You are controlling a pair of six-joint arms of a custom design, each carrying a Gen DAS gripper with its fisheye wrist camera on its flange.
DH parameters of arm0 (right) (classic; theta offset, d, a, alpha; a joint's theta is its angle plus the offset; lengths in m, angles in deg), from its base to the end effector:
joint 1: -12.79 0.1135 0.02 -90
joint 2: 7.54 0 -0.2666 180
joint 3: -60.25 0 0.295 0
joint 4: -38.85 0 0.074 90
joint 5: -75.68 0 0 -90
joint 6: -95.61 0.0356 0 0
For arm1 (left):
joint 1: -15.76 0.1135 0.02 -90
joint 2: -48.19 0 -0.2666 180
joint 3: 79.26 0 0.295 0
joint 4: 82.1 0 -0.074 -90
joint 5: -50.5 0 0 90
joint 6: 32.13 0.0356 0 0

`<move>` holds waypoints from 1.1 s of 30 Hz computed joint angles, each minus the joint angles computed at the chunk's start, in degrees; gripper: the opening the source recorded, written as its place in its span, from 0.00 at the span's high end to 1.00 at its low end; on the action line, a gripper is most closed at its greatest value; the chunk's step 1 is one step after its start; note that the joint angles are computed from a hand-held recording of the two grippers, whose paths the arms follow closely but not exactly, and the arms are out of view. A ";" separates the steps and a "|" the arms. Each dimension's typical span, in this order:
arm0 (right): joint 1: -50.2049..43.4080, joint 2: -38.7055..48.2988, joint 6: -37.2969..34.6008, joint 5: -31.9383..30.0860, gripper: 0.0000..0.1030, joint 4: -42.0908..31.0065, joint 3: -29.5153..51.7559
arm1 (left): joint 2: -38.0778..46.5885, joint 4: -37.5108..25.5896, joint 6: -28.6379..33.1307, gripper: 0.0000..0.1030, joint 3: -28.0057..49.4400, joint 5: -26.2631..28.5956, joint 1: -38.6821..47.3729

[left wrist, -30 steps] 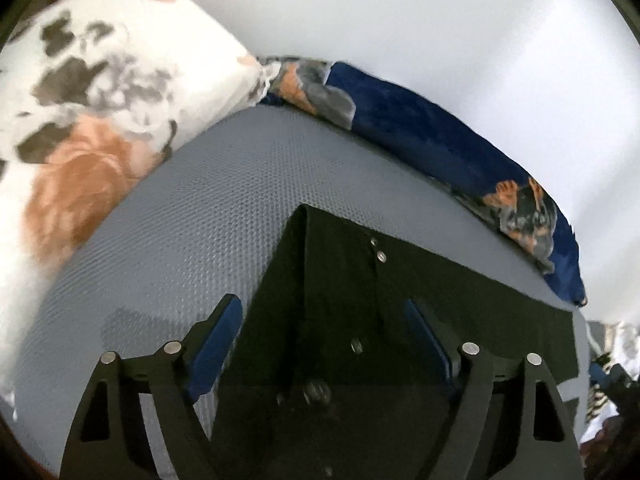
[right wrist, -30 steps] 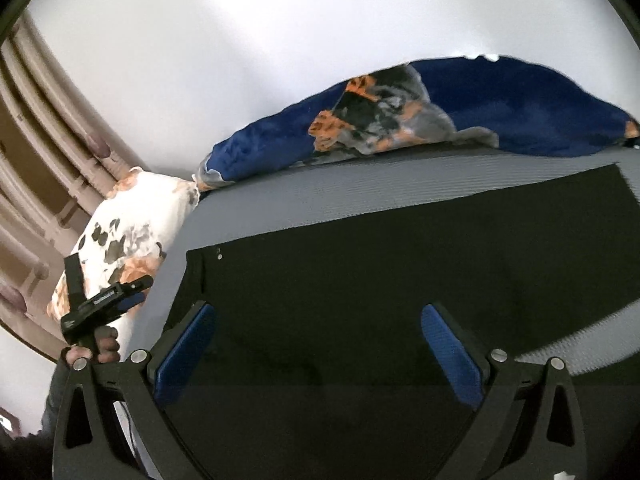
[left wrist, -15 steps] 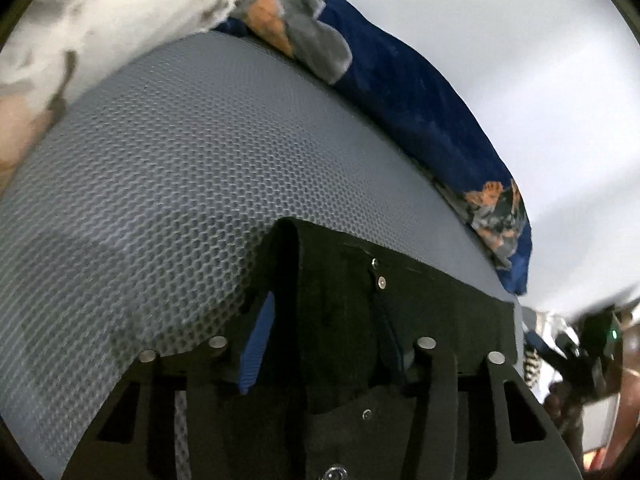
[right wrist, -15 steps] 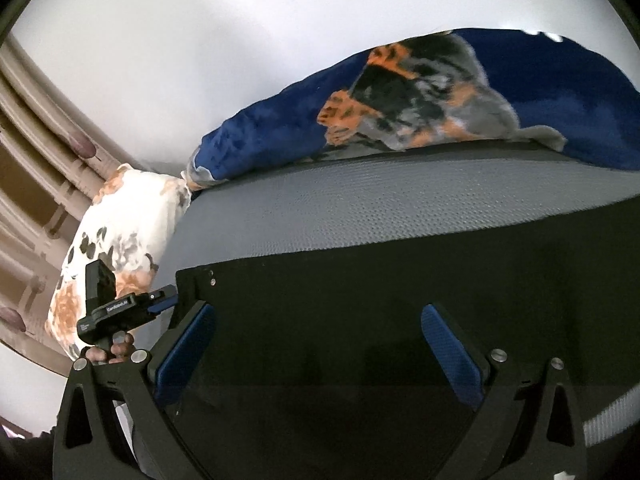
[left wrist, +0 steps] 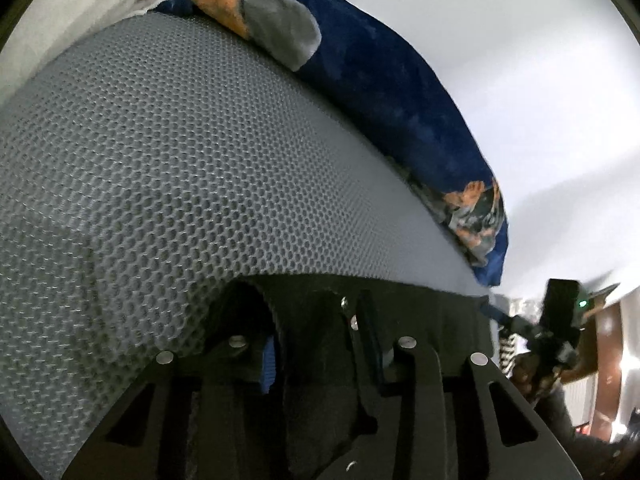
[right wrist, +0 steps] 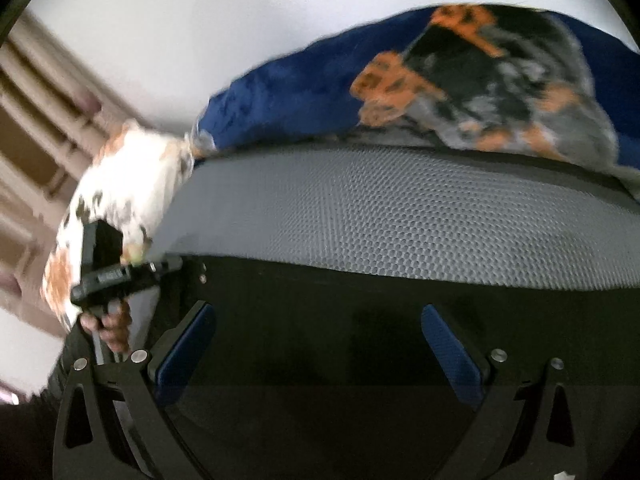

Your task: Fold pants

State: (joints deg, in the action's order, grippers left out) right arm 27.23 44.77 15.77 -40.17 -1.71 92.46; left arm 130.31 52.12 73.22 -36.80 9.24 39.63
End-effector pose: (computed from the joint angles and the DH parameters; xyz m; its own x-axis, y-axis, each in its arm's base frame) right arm 0.1762 0.0614 0.1307 -0.9070 -0.0696 -0.4153 -0.2756 0.8437 0.4606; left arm 0.2105 0.0639 0.0921 -0.9352 -0.2229 -0.2750 0.0367 0.7117 -0.7016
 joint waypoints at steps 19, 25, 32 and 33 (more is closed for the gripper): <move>-6.72 35.21 -56.02 -2.91 0.24 -22.55 24.40 | -37.19 -35.12 18.91 0.92 -4.14 10.58 13.65; -12.95 40.23 -64.56 4.24 0.34 -25.39 27.40 | -43.02 -37.65 17.55 0.92 -3.77 7.47 13.88; -19.76 42.11 -70.45 5.97 0.59 -24.78 27.38 | -45.62 -41.93 20.15 0.92 -2.80 5.00 15.85; -20.51 41.84 -71.07 6.54 0.61 -24.40 26.91 | -46.57 -42.00 19.43 0.92 -2.79 4.56 15.39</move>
State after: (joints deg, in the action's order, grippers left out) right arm 6.72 86.61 -55.30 -33.63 -26.10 119.37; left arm 83.75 10.12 92.65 -39.59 13.81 55.02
